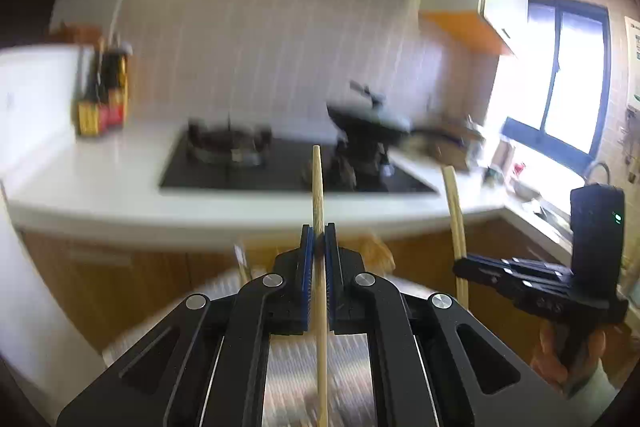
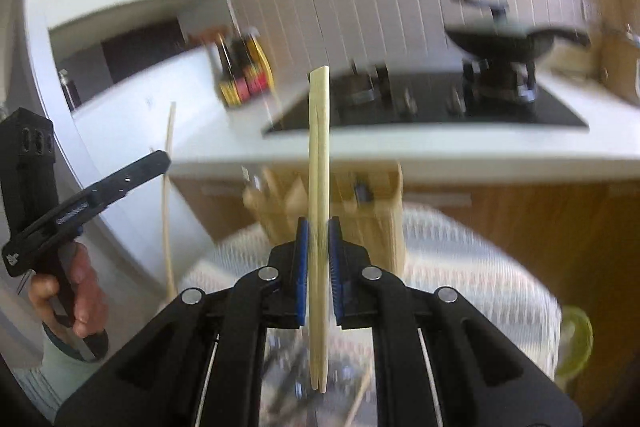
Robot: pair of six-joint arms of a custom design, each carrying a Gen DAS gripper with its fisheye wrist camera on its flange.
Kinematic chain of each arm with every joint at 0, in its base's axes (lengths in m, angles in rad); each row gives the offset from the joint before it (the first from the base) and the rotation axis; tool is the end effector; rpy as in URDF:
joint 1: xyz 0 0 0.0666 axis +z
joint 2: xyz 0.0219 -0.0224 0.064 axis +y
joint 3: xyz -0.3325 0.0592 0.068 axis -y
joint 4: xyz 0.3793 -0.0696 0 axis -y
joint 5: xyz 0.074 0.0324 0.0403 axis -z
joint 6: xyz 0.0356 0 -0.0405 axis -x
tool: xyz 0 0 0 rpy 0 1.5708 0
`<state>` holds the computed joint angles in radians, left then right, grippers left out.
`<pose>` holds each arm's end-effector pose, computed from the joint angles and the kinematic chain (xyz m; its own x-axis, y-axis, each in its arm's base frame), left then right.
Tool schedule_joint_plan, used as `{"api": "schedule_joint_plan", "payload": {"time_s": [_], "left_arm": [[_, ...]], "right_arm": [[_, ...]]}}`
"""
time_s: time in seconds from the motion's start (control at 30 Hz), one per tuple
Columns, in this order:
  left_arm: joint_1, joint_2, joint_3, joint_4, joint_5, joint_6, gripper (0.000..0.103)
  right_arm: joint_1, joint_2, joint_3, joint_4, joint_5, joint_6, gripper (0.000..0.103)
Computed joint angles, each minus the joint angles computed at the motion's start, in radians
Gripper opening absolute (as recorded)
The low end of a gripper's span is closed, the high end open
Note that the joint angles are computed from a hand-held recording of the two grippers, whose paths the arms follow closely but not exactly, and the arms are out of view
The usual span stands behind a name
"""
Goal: Organize utensils
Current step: 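Lift the chopstick with the left tool while the right tool lifts the stick, both dropping into the basket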
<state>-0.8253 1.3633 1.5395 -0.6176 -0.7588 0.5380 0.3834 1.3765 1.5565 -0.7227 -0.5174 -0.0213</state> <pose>0.3457 -0.3389 0.4936 -0.3058 -0.2169 -0.9270 -0.0530 0.9761 -0.2109 0.4455 0.1983 0.4835 -0.4941 -0.1794 -0.8507 -0.7076 0.6515 0.2736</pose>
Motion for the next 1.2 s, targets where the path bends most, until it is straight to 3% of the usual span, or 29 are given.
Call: {"api": "schedule_joint_plan", "payload": {"time_s": [0.03, 0.17, 0.33, 0.5, 0.67, 0.9, 1.03, 1.2], "left_arm": [[0.005, 0.017, 0.018, 0.025, -0.045, -0.036, 0.003], [0.038, 0.030, 0.001, 0.181, -0.063, -0.136, 0.003], [0.098, 0.047, -0.029, 0.349, -0.034, -0.189, 0.003], [0.147, 0.063, -0.059, 0.487, -0.014, -0.208, 0.003], [0.171, 0.098, -0.054, 0.531, -0.016, -0.231, 0.003], [0.166, 0.143, -0.061, 0.592, -0.067, -0.308, 0.003], [0.166, 0.156, -0.069, 0.602, -0.066, -0.317, 0.004], [0.177, 0.150, -0.094, 0.592, -0.035, -0.275, 0.004]], "right_arm": [[0.005, 0.008, 0.005, 0.025, 0.012, -0.007, 0.008], [0.020, 0.071, 0.058, 0.136, 0.041, -0.037, 0.008], [0.029, 0.159, 0.129, 0.246, 0.093, -0.091, 0.008], [0.038, 0.250, 0.206, 0.275, 0.134, -0.131, 0.008], [0.050, 0.323, 0.258, 0.280, 0.188, -0.113, 0.008], [0.068, 0.344, 0.229, 0.311, 0.258, -0.052, 0.008], [0.065, 0.354, 0.218, 0.328, 0.253, -0.049, 0.008], [0.056, 0.343, 0.193, 0.322, 0.224, -0.046, 0.009]]}}
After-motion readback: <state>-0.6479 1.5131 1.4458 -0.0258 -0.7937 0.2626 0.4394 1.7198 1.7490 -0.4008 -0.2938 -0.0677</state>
